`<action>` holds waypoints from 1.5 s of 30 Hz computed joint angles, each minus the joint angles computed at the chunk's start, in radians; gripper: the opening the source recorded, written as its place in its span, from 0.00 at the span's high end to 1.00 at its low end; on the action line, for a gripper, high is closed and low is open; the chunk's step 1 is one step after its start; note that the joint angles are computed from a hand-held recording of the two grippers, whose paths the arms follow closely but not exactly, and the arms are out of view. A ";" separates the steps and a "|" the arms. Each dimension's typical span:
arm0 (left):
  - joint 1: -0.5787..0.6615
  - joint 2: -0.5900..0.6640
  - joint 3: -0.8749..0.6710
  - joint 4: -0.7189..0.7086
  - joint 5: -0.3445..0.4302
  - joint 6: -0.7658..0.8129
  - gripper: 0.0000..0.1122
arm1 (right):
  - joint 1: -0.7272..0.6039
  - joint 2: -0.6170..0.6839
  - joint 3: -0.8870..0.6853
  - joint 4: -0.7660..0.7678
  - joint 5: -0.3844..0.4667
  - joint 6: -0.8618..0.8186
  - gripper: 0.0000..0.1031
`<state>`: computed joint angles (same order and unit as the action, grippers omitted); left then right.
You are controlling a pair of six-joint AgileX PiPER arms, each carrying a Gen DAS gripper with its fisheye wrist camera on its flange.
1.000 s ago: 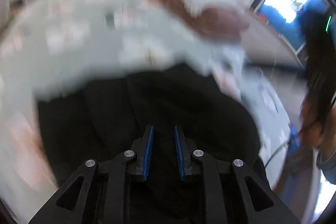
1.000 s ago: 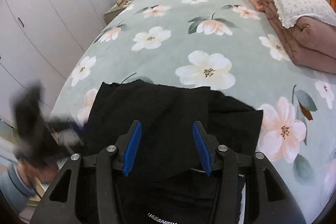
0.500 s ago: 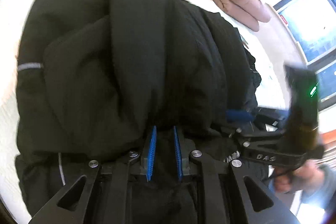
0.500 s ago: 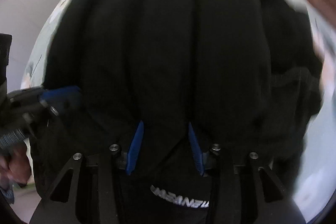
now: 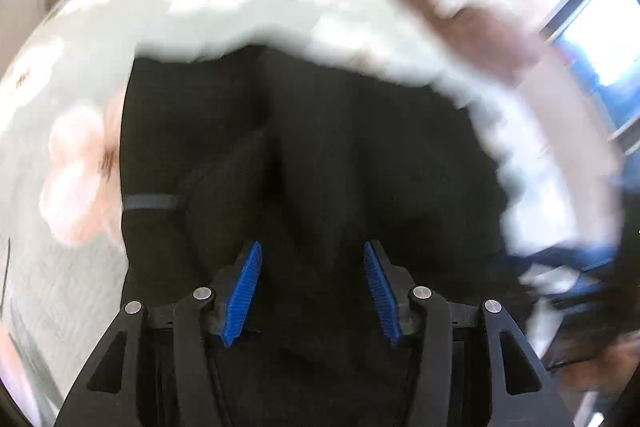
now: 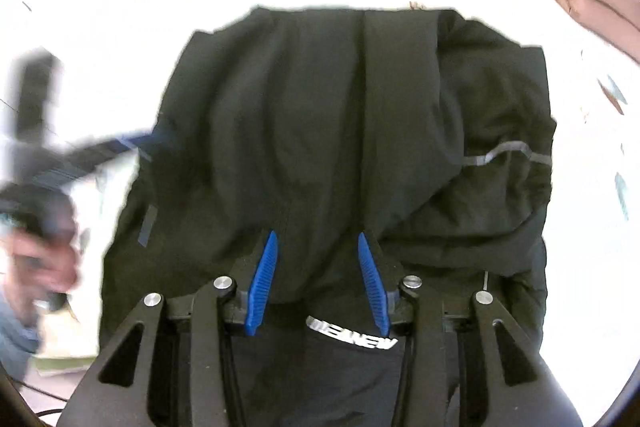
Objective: Fold large clothes
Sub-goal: 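Lower the hood onto the jacket and open both tools, then grasp the jacket hem with both tools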
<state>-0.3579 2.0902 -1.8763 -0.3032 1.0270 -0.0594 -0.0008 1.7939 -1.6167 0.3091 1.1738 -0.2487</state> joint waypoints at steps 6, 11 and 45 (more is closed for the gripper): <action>-0.021 -0.045 0.152 0.002 -0.137 0.027 0.53 | 0.075 -0.019 -0.006 -0.022 -0.065 0.060 0.55; -0.040 -0.049 0.187 0.027 -0.192 0.042 0.55 | 0.149 0.014 0.131 -0.105 -0.174 0.131 0.55; -0.225 -0.761 1.289 0.538 -0.726 -0.559 0.55 | -0.727 -0.757 1.090 0.277 -0.277 -0.837 0.53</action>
